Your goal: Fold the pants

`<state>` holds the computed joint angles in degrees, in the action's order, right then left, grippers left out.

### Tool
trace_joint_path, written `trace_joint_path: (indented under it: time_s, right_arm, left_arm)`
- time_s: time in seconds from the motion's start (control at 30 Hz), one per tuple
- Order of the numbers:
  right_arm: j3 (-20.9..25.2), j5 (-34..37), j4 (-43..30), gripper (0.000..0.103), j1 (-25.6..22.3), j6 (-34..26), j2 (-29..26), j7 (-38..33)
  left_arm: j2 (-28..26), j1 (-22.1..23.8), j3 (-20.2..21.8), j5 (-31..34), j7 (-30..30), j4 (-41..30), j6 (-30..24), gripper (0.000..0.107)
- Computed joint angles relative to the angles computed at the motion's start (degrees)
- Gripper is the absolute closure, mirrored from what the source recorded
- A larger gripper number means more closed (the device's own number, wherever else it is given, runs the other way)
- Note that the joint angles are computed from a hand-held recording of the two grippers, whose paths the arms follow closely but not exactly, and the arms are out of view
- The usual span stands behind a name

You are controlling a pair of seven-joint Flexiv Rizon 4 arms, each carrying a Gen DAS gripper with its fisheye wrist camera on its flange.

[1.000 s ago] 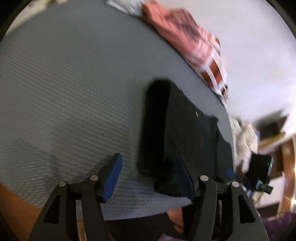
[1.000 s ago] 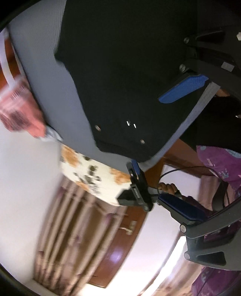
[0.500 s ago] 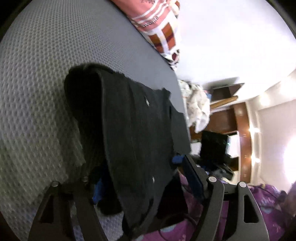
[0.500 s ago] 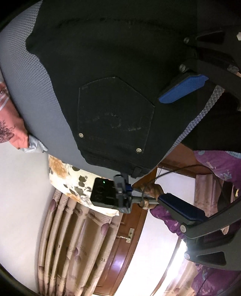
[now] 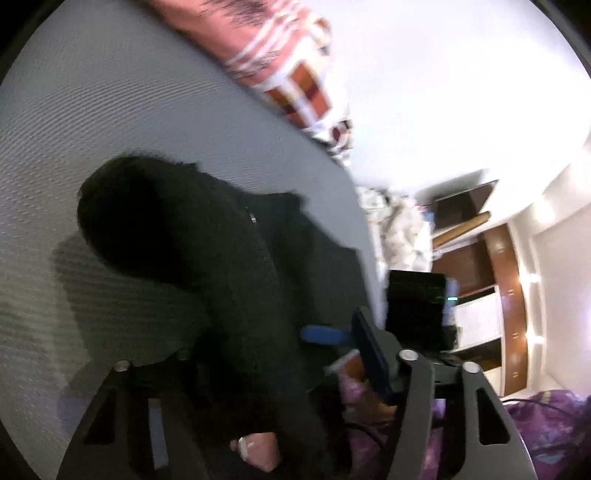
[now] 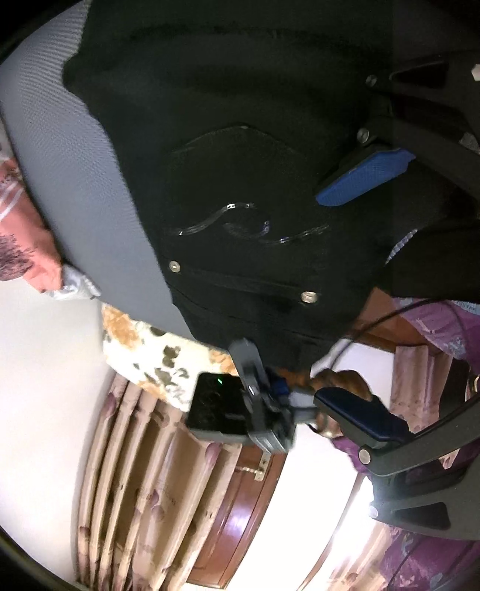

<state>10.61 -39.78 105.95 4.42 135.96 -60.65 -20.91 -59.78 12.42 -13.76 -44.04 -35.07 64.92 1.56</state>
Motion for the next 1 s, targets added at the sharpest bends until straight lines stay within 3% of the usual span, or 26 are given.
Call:
trace_joint_path:
  time_s: [0.2, 0.3, 0.4, 0.5, 0.67, 0.8, 0.9, 0.97, 1.0]
  right_arm:
    - [-0.78, 3.89, 3.35, 0.005, 0.41, 10.24, 0.97, -4.64]
    - [-1.81, 3.81, 5.86, 0.003, 0.26, 15.74, 1.86, -6.01]
    - [-4.53, 5.77, 11.58, 0.003, 1.41, 15.68, 5.52, -9.71]
    - [-2.41, 7.38, 15.31, 0.003, -3.38, 25.04, 2.58, -8.83]
    - [-4.52, 9.51, 20.96, 0.003, -6.23, 32.82, 0.72, -7.49]
    - [-4.93, 3.97, 21.99, 0.006, -11.43, 40.95, -3.55, -3.48]
    - [-7.11, 2.92, 21.87, 0.008, -10.49, 40.81, -3.16, -2.47]
    - [-8.68, 4.74, 22.96, 0.036, -9.08, 37.46, -1.54, -2.91]
    - [-9.68, 6.1, 24.43, 0.074, -8.03, 33.7, 0.25, -3.12]
  left_arm:
    - [6.52, -2.08, -2.19, -4.12, 1.24, 8.76, -3.2, 0.056]
    - [4.46, -4.36, -3.73, -6.47, -2.77, 8.33, -8.49, 0.057]
    - [2.17, -7.62, -4.92, -7.53, -4.36, 7.66, -11.07, 0.056]
    - [-2.03, -10.34, -6.52, -9.34, -8.64, 4.64, -13.84, 0.058]
    - [-0.16, -11.84, -6.68, -12.04, -6.78, 6.36, -8.94, 0.058]
    - [5.84, -12.18, -3.69, -10.4, -0.32, 9.64, 0.84, 0.044]
    - [7.63, -12.29, -1.54, -7.2, -1.09, 11.44, 4.51, 0.038]
    - [8.42, -10.96, -0.84, -6.44, -1.48, 13.77, 5.19, 0.038]
    - [8.68, -10.78, -0.51, -5.9, -1.48, 14.36, 6.07, 0.038]
